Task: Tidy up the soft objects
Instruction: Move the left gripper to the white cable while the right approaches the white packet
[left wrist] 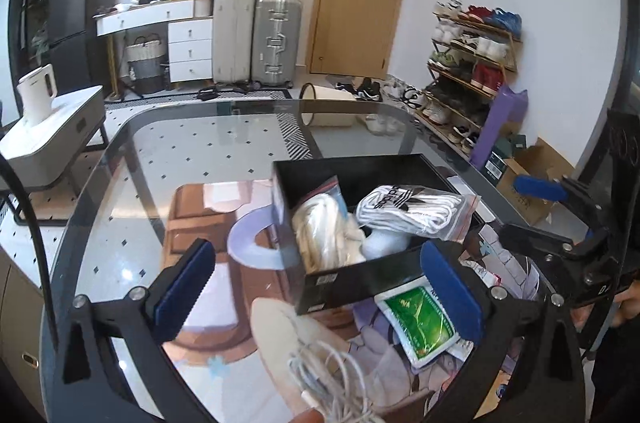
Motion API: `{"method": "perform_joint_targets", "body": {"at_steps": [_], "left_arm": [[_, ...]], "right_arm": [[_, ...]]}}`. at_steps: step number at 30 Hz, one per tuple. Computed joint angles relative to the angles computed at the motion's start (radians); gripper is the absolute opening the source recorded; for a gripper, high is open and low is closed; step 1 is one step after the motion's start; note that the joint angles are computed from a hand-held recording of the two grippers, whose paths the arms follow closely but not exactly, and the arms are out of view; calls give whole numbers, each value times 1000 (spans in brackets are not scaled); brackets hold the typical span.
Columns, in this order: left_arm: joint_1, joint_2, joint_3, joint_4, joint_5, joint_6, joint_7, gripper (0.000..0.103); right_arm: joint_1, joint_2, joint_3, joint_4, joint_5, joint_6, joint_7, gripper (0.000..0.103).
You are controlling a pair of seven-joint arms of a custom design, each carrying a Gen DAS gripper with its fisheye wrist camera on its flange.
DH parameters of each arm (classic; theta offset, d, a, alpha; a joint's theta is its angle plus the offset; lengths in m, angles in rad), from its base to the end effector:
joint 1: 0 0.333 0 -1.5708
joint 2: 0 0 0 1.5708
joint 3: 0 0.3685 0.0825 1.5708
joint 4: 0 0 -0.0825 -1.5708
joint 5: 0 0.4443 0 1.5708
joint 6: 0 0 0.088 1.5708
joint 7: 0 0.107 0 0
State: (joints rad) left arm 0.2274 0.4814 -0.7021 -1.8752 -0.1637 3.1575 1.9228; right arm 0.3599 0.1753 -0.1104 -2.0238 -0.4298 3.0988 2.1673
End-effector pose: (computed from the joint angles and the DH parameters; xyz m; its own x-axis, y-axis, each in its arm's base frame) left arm 0.7010 -0.2627 0.4210 -0.5010 -0.8520 0.1520 -0.5780 0.1987 -0.7915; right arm 0.6564 0.2073 0.4833 0.1327 -0.9860 -0.1009 -0.6256 -0.0043 -0.7801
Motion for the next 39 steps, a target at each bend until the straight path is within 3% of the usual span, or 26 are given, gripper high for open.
{"method": "perform_joint_targets", "body": {"at_steps": [2,5,21,25,30,34,39], "left_arm": [[18,-10,-11,-23,-5,14,-5,103],[37,-25,-17,-53,0,33,-23,103],[81,-70,-16,-172,120,75,-154,103],[51,-81,24,-193,150,91,-194,103],[-48,-101,133,-203,186,104,-234,103],[-25,-95,111,-207,225,101,-253,103],[-12,-85,96,-198,233,64,-250,103]], "right_arm": [[36,-18,-39,-25,-51,7,64,102],[43,-38,-46,-52,-100,2,123,102],[-20,-64,36,-121,-188,-33,246,102],[-31,-64,46,-125,-183,-41,256,102],[-36,-66,52,-133,-178,-41,257,102],[-9,-64,9,-126,-314,-28,380,102],[-31,-56,37,-118,-283,-54,341,102]]}}
